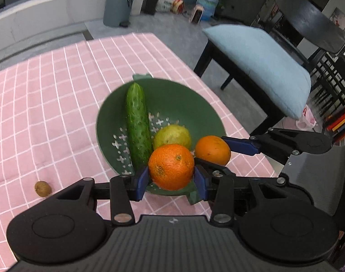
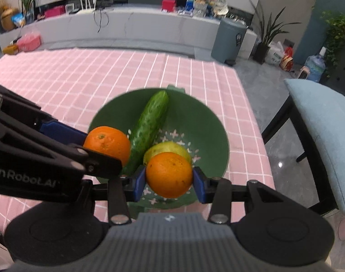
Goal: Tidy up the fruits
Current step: 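Carry both oranges into the green colander and open both tools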
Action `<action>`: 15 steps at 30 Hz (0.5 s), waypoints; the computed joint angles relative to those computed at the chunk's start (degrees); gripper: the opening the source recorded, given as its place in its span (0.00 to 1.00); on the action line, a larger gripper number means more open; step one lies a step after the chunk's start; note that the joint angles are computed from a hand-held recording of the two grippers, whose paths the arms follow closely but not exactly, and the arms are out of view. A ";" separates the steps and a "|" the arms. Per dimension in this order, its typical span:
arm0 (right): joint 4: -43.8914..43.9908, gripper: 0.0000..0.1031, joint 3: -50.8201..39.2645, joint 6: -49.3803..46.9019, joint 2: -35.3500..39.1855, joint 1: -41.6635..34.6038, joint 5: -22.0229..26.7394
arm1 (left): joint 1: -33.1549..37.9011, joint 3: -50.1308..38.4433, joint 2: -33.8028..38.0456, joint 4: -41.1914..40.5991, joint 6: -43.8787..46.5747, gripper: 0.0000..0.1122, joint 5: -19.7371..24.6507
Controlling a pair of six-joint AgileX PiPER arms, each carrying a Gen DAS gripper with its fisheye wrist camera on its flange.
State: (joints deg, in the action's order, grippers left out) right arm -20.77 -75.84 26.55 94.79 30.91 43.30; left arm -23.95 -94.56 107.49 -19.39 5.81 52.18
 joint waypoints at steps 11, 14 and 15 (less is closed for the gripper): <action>6.79 0.40 -2.99 -8.02 4.73 -1.54 1.67 | 0.04 -6.05 5.75 1.43 0.17 0.44 5.59; 6.99 0.40 -3.15 -8.78 5.40 -1.64 1.77 | 0.22 -6.08 6.20 0.98 0.81 0.44 5.74; 7.21 0.40 -3.20 -8.92 5.58 -1.66 1.87 | 0.23 -6.16 6.35 0.82 0.96 0.44 5.82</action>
